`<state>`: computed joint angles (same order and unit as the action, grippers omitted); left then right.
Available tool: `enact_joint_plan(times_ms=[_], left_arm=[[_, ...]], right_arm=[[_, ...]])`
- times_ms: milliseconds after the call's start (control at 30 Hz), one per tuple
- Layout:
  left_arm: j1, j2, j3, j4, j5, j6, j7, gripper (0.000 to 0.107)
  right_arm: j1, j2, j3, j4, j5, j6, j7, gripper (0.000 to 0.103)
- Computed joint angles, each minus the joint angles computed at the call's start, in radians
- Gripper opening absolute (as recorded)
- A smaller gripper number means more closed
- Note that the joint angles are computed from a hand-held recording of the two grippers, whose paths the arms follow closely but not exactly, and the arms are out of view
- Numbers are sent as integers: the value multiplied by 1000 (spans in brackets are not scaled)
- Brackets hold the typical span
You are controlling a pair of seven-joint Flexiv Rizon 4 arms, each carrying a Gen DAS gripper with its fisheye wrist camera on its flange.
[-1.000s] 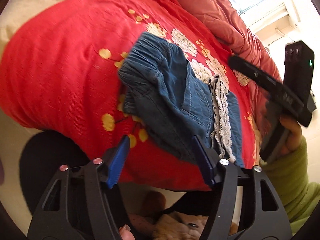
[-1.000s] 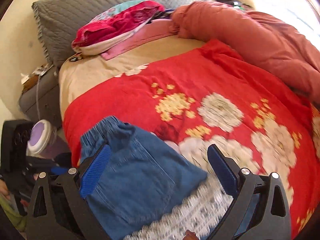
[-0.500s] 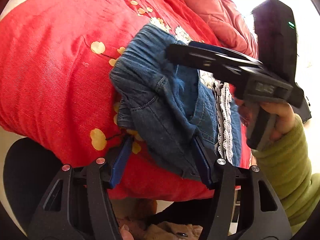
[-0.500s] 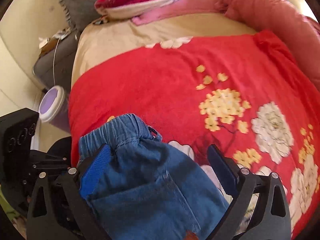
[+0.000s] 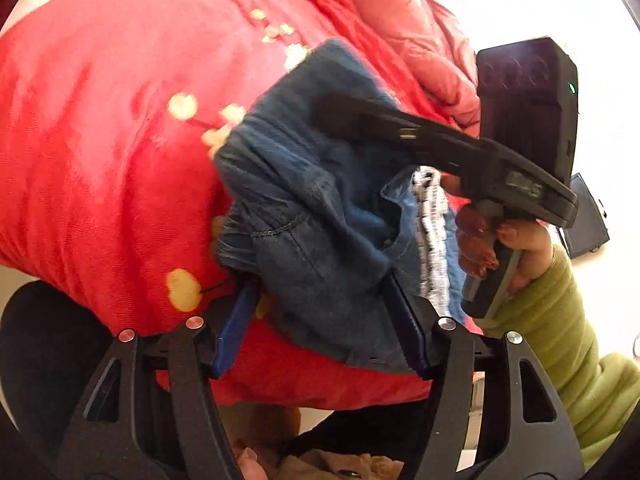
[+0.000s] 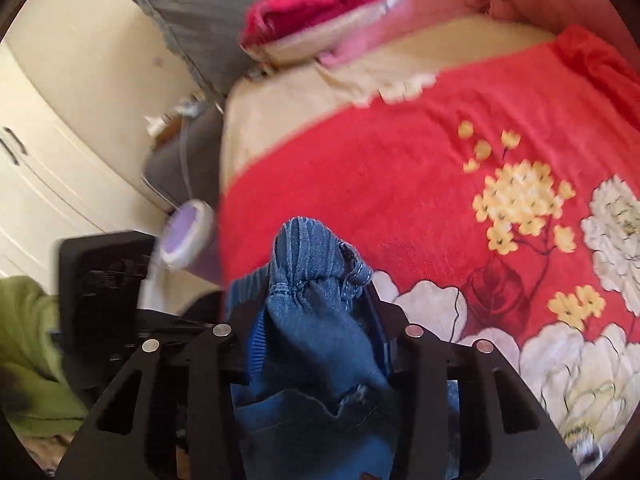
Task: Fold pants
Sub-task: 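Lift the waistband end and fold it over the pants with both grippers, then lay the folded end down and open both grippers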
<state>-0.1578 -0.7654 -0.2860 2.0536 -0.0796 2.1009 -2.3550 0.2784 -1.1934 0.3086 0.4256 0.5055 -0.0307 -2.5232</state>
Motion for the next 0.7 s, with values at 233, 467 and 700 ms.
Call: enact_joint_plan(times_ms=[233,467,700], left_arm=[[-54,8,26,-46,-24,6,45,59],[-155,5,77,-183,-98,-125,171,59],[-239,-52,117,-349,-174,-242,270,59]], right_arm=[[-109,47,44,26,92,-9,-21,40],[-193,71,47,54,148,27,-32,40],[-257,73,47,74,175,53,-51,40]])
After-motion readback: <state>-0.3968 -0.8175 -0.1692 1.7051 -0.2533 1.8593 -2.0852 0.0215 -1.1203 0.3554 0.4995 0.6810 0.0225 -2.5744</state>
